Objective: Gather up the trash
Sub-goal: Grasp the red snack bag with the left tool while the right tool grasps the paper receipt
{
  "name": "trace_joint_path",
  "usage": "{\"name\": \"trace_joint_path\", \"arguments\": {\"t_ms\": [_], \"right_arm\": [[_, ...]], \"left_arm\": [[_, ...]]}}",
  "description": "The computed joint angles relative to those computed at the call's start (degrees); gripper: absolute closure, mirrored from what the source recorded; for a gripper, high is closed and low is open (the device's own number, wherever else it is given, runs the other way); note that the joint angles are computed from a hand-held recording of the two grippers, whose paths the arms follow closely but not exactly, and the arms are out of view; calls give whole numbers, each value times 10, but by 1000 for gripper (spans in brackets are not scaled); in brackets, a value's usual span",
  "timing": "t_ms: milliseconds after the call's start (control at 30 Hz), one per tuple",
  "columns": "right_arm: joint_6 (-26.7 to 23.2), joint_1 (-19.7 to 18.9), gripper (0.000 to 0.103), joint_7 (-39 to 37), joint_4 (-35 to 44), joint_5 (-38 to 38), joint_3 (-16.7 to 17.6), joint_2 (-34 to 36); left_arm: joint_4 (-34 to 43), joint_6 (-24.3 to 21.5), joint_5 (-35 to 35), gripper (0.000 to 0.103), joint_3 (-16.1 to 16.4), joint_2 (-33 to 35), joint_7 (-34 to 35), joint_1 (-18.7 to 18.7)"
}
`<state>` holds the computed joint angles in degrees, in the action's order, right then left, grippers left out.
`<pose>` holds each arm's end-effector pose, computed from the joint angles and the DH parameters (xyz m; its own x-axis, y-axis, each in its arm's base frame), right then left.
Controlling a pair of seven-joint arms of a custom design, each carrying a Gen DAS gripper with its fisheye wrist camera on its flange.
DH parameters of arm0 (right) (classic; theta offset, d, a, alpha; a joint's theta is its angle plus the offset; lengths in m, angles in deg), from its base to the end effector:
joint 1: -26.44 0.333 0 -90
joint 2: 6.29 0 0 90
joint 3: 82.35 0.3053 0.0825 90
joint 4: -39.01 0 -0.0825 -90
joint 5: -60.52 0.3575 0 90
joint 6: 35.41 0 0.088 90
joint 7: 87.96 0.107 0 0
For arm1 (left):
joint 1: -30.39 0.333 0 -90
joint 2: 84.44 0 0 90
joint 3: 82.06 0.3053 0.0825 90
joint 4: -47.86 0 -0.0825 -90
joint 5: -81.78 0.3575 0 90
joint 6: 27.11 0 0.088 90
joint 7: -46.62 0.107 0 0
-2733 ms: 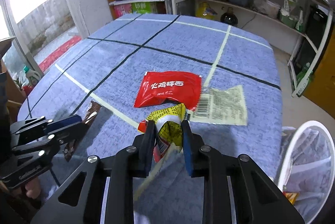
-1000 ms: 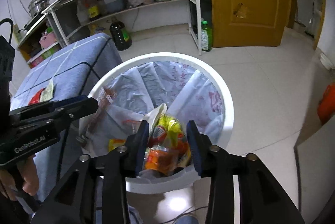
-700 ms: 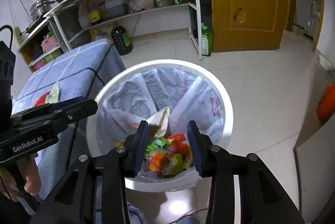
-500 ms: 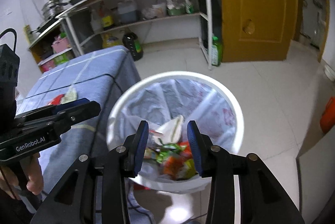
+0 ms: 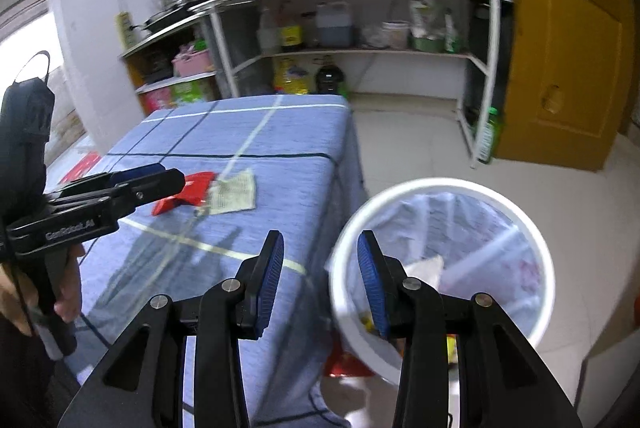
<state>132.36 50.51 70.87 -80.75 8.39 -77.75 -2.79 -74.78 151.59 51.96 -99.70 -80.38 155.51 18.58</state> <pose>0.4761 0.3164 0.4709 0.1741 -0.9767 -0.1258 -0.6572 -0.0202 -0.7534 0.5199 -0.2406 0.4795 -0.3872 -0.9047 0.1779 -0.6250 0.1157 -0.7720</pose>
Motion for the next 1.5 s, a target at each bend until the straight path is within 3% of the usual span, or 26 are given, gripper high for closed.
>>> {"name": "trace_joint_path", "arguments": {"t_ms": [267, 433, 533, 600, 767, 1033, 1233, 1333, 1400, 1433, 1500], "right_arm": [[12, 11, 62, -183, 94, 160, 15, 94], [-11, 14, 62, -290, 161, 251, 29, 154], [-25, 21, 61, -331, 195, 290, 26, 182], [-30, 24, 61, -356, 214, 318, 24, 197], [-42, 33, 61, -416, 254, 379, 17, 226], [-70, 52, 61, -460, 301, 431, -1, 261], [-93, 59, 61, -474, 336, 447, -6, 285], [-101, 59, 61, -481, 351, 455, -5, 296], [-111, 63, 61, -481, 365, 455, -9, 306], [-115, 65, 61, -480, 371, 454, -12, 309], [-127, 66, 61, -477, 386, 457, -13, 318]], "left_arm": [[-17, -4, 34, 42, 33, 9, -44, 28], [11, -32, -11, 37, 9, 38, -4, 70], [25, -40, 1, 36, 12, 54, -11, 74], [46, -58, -35, 34, -15, 68, 41, 100], [72, -86, -69, 31, -35, 84, 136, 120], [84, -117, -36, 28, -14, 87, 195, 103], [100, -152, 60, 26, 32, 98, 126, 67], [98, -147, 119, 31, 49, 99, 74, 51], [89, -134, 137, 49, 45, 95, 65, 52], [84, -127, 142, 66, 42, 93, 62, 53], [76, -116, 162, 74, 46, 90, 41, 48]]}}
